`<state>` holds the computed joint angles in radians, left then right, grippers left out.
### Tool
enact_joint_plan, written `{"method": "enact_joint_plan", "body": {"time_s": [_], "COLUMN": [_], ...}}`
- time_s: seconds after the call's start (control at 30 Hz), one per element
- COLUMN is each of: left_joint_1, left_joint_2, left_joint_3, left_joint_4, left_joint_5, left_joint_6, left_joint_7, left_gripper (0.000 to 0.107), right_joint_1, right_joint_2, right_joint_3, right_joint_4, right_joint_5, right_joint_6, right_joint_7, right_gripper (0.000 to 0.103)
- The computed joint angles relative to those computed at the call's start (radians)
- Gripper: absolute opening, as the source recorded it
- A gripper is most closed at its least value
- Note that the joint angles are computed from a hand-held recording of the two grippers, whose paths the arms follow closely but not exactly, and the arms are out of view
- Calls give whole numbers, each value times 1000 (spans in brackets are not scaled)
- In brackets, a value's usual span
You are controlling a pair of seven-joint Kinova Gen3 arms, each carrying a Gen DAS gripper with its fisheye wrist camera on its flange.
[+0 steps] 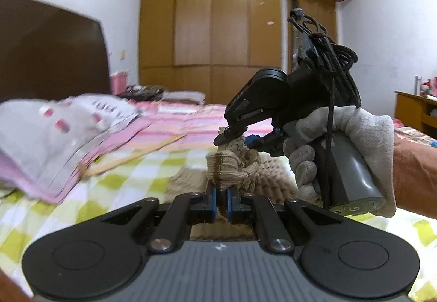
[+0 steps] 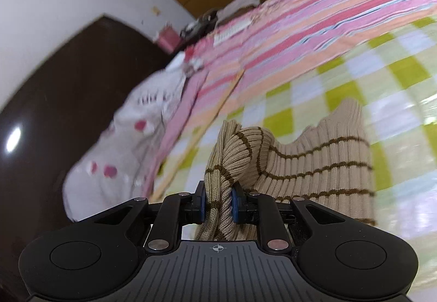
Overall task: Fold small clothes
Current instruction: 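Lift the held edge with both grippers and fold it over the sweater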
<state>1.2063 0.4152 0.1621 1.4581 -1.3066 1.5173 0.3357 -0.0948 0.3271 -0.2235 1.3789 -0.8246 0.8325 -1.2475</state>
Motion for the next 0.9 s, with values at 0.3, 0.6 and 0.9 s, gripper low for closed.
{"method": "enact_joint_plan", "body": {"time_s": [0.3,0.6,0.9], "left_joint_1": [-57,-82,-68], "left_joint_2": [-47,-45,-39], "left_joint_3": [29,32,28], "left_joint_4": [65,30,6], "left_joint_5": [97,192,228], "left_joint_6": [-21,-25,10], "left_joint_7": [83,62,82], "left_gripper": [15,17,23], "right_joint_1": [-181,-286,-168], "right_joint_2": [32,41,7], "right_joint_3": [6,4,-63], "right_joint_4": [-6,-31,-41], "right_joint_5": [249,446,305], "right_joint_6": [-87,-118,-60], "right_joint_7": [-149,-180,-40], "right_gripper": [19,28,34]}}
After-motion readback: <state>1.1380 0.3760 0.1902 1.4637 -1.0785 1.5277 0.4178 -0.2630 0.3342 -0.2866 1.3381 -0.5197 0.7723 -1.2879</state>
